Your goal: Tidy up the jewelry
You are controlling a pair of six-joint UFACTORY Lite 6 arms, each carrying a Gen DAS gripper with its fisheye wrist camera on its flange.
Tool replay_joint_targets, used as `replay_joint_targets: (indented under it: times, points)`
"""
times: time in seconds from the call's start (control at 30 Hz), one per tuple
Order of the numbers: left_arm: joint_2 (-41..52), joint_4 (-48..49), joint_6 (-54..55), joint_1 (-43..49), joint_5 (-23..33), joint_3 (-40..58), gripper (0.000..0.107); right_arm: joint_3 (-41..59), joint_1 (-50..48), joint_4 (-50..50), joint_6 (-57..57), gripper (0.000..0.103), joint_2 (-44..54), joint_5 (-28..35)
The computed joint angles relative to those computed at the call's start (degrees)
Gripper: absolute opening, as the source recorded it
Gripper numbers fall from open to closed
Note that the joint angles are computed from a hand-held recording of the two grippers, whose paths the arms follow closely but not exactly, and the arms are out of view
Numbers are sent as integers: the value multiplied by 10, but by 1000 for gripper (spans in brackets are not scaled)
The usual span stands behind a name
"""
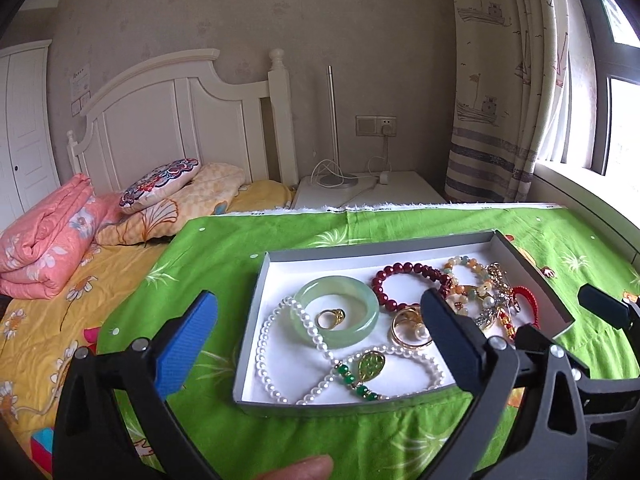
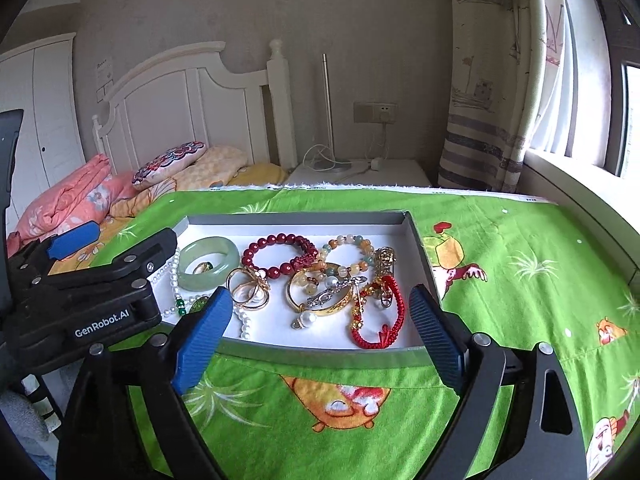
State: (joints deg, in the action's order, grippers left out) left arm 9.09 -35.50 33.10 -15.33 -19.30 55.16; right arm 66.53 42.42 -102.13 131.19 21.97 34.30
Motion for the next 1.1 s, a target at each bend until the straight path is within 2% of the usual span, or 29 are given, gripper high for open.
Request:
replay_joint_targets:
  times: [0.13,0.4,1.1]
  points:
    - [2,61,-63,7,23,2,100,-14,-8,0,21,86,-9,2]
    - [13,89,-92,9,31,6,100,-19,-16,4,30,86,-12,-2]
    - [12,62,-66,4,24,3,101,-21,-19,5,25,86,-17,0]
